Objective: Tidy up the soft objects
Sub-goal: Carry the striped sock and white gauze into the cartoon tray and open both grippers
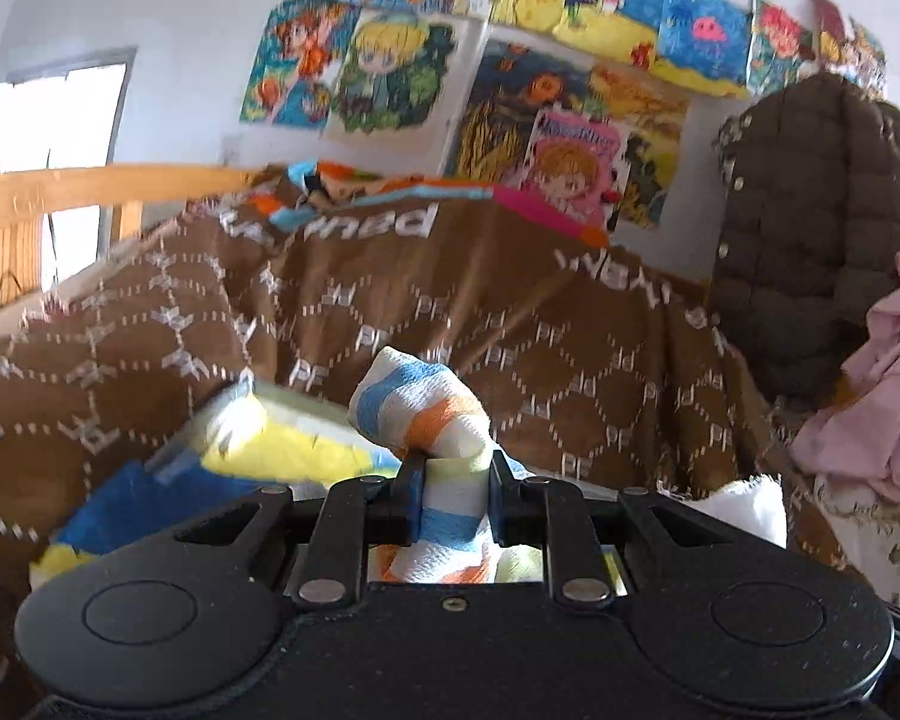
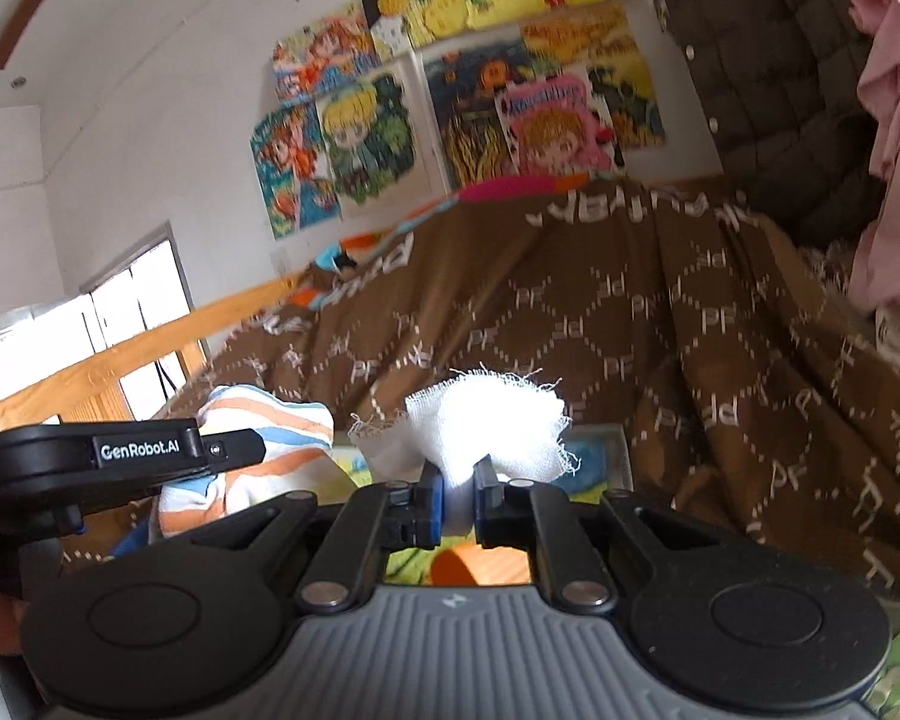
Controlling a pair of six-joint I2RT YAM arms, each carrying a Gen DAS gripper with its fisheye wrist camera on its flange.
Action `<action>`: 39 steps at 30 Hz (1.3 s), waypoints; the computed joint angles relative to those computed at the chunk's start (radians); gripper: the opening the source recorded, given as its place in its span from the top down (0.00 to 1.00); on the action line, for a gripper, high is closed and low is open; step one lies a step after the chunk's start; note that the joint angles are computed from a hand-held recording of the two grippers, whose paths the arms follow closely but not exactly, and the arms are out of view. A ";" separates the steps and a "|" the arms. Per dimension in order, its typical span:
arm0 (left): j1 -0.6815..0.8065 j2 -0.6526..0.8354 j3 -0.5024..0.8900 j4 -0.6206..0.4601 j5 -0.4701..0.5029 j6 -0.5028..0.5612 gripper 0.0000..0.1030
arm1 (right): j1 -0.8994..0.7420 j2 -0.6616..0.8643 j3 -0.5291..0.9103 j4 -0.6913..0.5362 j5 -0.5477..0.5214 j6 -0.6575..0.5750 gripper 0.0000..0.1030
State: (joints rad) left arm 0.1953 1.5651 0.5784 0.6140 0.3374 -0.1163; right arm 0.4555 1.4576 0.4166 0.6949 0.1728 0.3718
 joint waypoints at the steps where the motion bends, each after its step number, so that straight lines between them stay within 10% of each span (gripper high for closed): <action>1: -0.002 0.008 0.001 -0.005 0.000 0.003 0.79 | 0.000 0.004 0.002 -0.005 -0.002 0.002 0.87; 20: 0.016 0.059 0.023 -0.116 0.030 0.039 0.73 | 0.000 0.025 0.032 -0.083 0.001 0.017 0.85; 39: 0.036 -0.110 -0.029 -0.158 0.053 -0.013 0.30 | 0.014 -0.222 -0.005 -0.210 0.069 -0.007 0.30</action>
State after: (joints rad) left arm 0.2316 1.4547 0.5490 0.4559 0.3900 -0.1292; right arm 0.4697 1.2354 0.4119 0.4849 0.2418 0.3647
